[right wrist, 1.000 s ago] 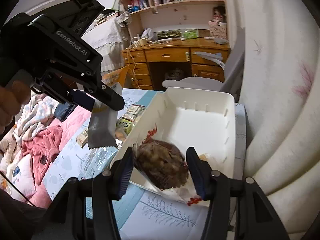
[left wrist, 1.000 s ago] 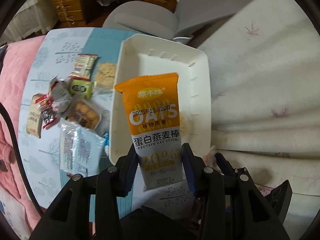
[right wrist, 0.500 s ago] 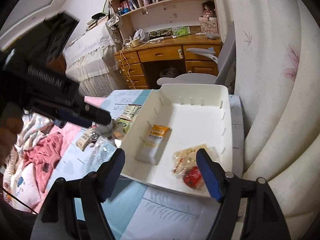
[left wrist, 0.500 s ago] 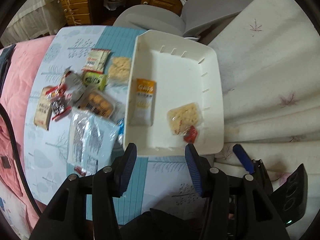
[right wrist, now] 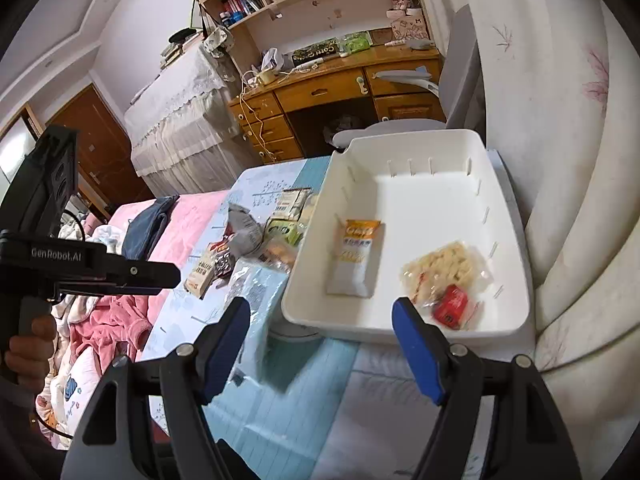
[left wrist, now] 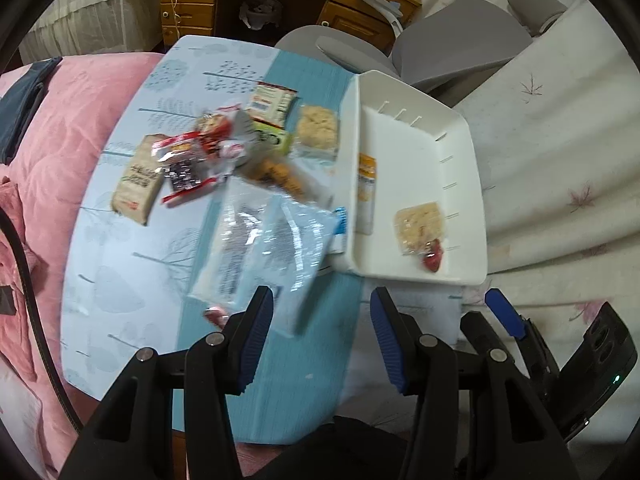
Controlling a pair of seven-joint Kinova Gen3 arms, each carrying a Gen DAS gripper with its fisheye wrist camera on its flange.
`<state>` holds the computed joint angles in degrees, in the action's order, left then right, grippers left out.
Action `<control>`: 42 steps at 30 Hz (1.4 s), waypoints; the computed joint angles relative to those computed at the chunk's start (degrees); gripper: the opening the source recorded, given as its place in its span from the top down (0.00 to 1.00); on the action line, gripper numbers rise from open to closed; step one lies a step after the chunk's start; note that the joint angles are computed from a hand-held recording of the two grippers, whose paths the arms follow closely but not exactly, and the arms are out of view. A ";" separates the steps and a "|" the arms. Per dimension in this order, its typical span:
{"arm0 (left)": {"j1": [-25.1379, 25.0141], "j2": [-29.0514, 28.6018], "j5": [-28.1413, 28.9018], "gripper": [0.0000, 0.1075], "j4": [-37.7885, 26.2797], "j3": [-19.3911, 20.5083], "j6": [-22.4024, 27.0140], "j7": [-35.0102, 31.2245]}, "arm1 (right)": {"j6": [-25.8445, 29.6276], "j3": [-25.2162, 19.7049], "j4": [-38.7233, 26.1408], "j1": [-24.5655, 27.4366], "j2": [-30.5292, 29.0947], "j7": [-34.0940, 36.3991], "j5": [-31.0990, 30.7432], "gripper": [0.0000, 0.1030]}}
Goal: Organize snacks
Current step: 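Release the OATS bar and nut packet into the tray, opening both grippers, then grasp the brown biscuit pack with the left gripper while the right gripper grasps the clear-blue bag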
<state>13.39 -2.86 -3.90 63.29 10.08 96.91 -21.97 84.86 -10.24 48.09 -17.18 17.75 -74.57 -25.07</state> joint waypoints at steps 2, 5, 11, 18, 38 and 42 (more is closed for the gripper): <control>-0.51 -2.02 0.73 0.54 2.10 -0.75 -0.03 -1.54 | -1.07 -0.05 1.94 -1.40 -1.33 -1.59 0.87 0.29; -2.34 -5.26 2.97 0.54 5.15 -2.25 -0.11 -5.17 | -3.09 -0.15 4.63 -3.50 -3.18 -5.42 2.50 0.29; -6.48 -10.06 4.65 0.45 9.32 -4.86 1.92 -14.87 | -9.17 0.27 10.04 -11.20 -6.70 -17.68 13.05 0.29; -11.18 -13.89 6.33 0.43 15.03 -10.76 2.60 -28.95 | -10.37 -1.13 13.54 -16.32 -7.37 -32.49 21.35 0.29; -25.17 -7.89 9.77 0.27 26.54 -20.20 -1.60 -57.17 | -12.21 -2.05 22.65 -19.77 -8.10 -58.15 22.97 0.29; -27.45 -6.00 9.89 0.27 28.78 -19.45 -4.34 -57.39 | -14.59 -2.46 23.35 -18.39 -7.12 -53.85 19.92 0.29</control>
<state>-14.06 -8.86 5.98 92.08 -9.37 92.57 -79.36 70.27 -12.70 71.44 -35.57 10.63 -128.41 -5.15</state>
